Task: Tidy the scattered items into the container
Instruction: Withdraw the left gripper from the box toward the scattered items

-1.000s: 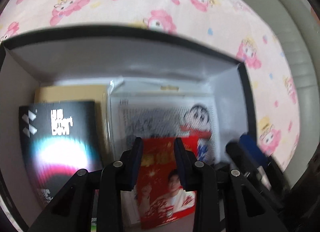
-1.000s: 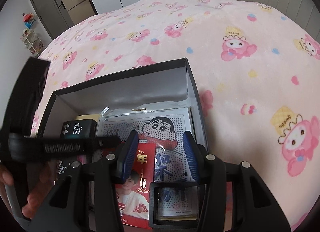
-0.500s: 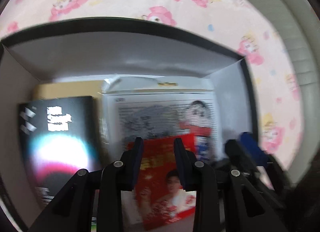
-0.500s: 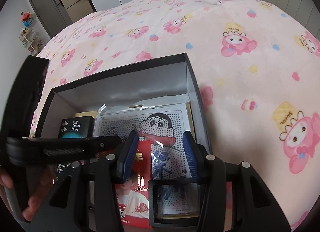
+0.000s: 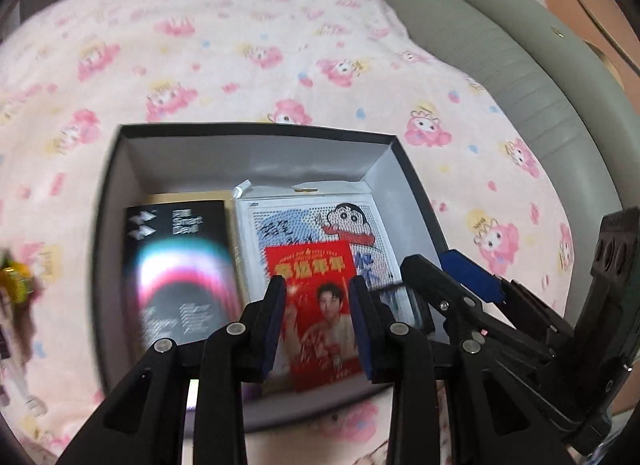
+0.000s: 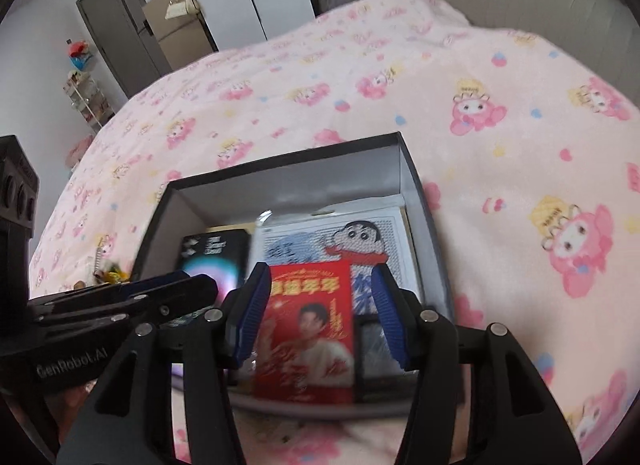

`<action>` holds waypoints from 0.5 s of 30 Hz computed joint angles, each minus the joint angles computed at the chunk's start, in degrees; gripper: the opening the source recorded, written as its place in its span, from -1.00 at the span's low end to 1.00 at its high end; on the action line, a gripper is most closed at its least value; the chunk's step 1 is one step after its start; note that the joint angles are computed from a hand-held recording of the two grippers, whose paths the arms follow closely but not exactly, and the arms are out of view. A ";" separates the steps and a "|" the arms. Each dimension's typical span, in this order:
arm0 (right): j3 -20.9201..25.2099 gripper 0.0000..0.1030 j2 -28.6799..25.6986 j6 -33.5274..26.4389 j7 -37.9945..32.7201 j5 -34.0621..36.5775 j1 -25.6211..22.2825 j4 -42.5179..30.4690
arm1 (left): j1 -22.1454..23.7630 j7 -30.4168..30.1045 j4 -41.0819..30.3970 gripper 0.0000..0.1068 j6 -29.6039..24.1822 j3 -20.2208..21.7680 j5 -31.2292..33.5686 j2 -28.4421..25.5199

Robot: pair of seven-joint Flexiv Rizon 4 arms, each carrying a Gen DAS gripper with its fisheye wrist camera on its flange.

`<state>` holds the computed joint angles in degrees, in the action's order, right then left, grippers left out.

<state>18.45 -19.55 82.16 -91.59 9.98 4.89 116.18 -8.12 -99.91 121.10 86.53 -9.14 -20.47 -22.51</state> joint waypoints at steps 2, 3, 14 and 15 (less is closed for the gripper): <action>2.02 0.03 1.95 0.56 -0.84 1.80 -0.58 1.83 | -5.56 -3.88 0.65 -0.47 -0.62 6.73 4.38 1.86; 2.79 0.03 2.76 0.35 -1.45 2.69 -0.83 2.40 | -7.34 -5.66 1.06 -0.47 -0.77 8.87 6.29 2.56; 1.82 0.02 13.19 4.70 1.03 -0.11 8.37 13.98 | 1.51 3.73 22.39 -0.47 5.76 -4.14 -9.82 18.82; 2.22 0.00 13.55 4.41 0.29 0.82 9.00 14.12 | 0.77 2.86 23.50 -0.47 5.33 -2.75 -8.98 20.04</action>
